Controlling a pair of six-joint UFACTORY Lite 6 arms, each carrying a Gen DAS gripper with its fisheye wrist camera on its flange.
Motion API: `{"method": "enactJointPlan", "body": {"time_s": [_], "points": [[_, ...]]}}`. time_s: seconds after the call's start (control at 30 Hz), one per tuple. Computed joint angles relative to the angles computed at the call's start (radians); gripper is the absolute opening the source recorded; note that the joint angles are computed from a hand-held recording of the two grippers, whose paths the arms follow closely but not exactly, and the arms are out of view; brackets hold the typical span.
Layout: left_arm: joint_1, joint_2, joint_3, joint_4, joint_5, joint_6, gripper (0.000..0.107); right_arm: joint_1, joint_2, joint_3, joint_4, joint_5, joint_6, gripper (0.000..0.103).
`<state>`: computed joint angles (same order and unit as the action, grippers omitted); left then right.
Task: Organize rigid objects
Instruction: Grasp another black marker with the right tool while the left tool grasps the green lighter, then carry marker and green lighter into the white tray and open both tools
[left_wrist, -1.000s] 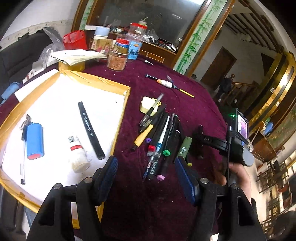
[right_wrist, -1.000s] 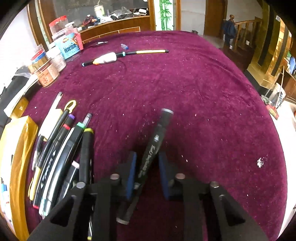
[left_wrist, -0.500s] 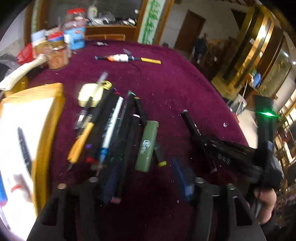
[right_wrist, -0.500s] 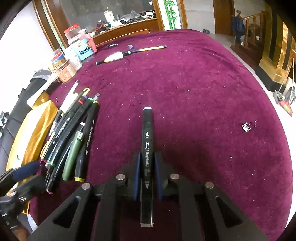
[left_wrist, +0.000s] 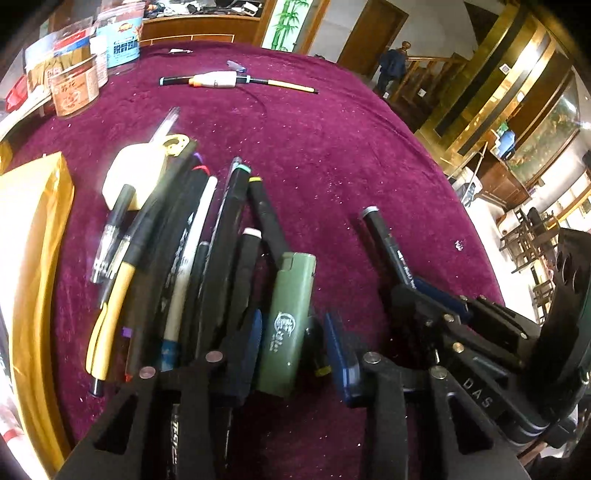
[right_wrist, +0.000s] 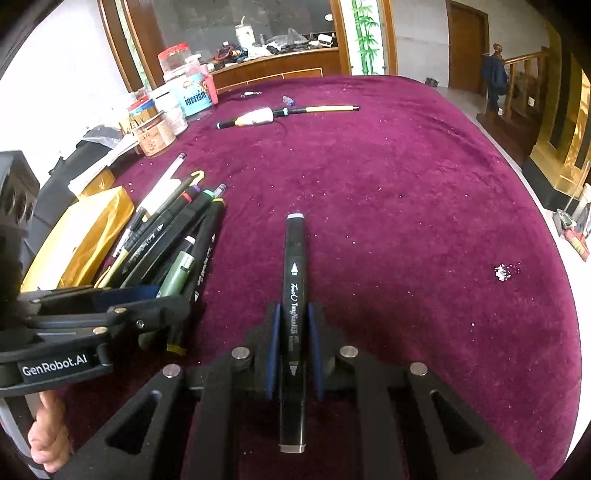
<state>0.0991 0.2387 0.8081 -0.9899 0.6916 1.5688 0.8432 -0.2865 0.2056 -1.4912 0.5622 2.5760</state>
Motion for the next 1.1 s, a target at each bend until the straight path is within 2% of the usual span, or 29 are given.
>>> {"method": "enactJointPlan", "body": {"time_s": [0.17, 0.3, 0.43, 0.63, 0.73, 0.77, 0.83, 0.9, 0.97, 1.1], "points": [[0.053, 0.061, 0.056, 0.031, 0.104, -0.047, 0.020, 0.037, 0.062, 0.046, 0.049, 0.040, -0.041, 0.015], [0.100, -0.005, -0.021, 0.001, 0.076, 0.005, 0.020, 0.014, 0.063, 0.045, 0.022, 0.010, -0.049, 0.015], [0.197, -0.063, -0.095, 0.012, 0.105, 0.043, 0.019, 0.009, 0.092, 0.064, 0.033, 0.006, -0.068, 0.015], [0.510, -0.229, -0.159, 0.111, 0.338, 0.076, 0.020, 0.051, 0.038, 0.032, 0.026, 0.034, -0.041, 0.015], [0.731, -0.223, -0.075, 0.166, 0.485, 0.072, 0.020, -0.004, -0.009, 0.009, -0.119, -0.135, 0.071, 0.015], [0.784, -0.206, -0.034, 0.169, 0.508, 0.067, 0.020, 0.025, -0.025, 0.015, -0.141, -0.146, 0.110, 0.015], [0.891, -0.148, 0.058, 0.162, 0.550, 0.074, 0.020, 0.136, -0.009, 0.075, -0.059, -0.067, 0.063, 0.015], [0.952, -0.085, 0.145, 0.154, 0.549, 0.056, 0.020, 0.213, 0.011, 0.162, -0.028, -0.039, 0.015, 0.015], [0.985, -0.017, 0.237, 0.138, 0.533, 0.009, 0.020, 0.209, 0.049, 0.241, -0.142, -0.119, 0.065, 0.015], [0.982, 0.084, 0.382, 0.126, 0.461, -0.078, 0.020, 0.213, 0.242, 0.474, -0.204, -0.186, 0.014, 0.015]]}}
